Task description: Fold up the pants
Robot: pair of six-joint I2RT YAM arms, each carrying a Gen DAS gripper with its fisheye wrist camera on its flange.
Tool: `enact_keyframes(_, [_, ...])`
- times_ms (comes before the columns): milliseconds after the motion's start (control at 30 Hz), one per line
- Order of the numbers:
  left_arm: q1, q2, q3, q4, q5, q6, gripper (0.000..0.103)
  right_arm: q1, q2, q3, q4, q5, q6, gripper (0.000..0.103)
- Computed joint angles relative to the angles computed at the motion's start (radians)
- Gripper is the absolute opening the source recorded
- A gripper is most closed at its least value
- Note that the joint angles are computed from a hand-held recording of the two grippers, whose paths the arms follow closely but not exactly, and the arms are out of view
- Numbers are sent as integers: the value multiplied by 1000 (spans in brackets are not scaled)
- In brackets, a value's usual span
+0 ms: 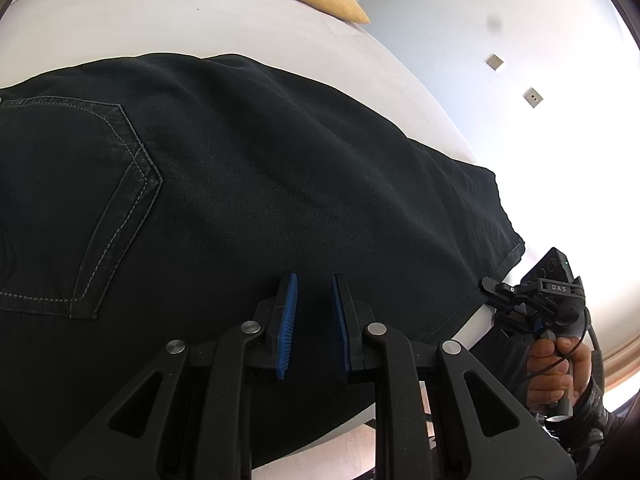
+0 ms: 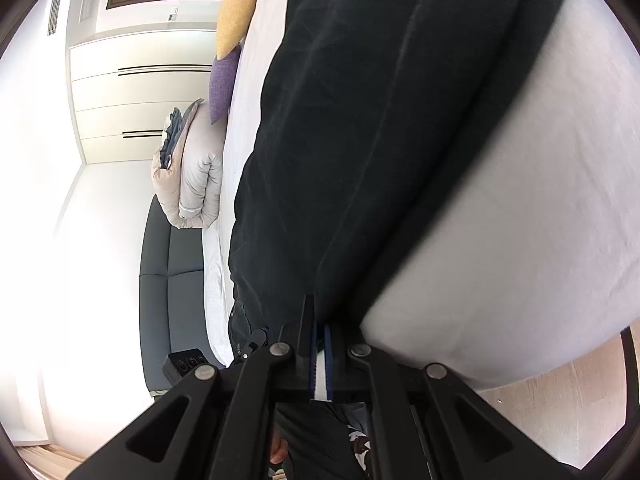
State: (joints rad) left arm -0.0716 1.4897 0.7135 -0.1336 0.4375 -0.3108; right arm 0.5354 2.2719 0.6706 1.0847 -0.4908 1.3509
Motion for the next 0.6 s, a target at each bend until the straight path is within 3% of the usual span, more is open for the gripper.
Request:
enact_keyframes(233, [5, -4, -37, 41, 7, -8, 17, 41, -19, -3, -12, 62, -5, 1])
enact_keyframes(400, [45, -2, -47, 47, 44, 9, 17, 9, -65, -16, -47, 28, -26, 4])
enact_keyframes(567, [70, 8, -48, 47, 69, 23, 17, -127, -124, -151, 82, 61, 9, 38])
enact_keyframes(600, [78, 8, -51, 46, 74, 29, 17, -156, -140, -172, 91, 73, 11, 38])
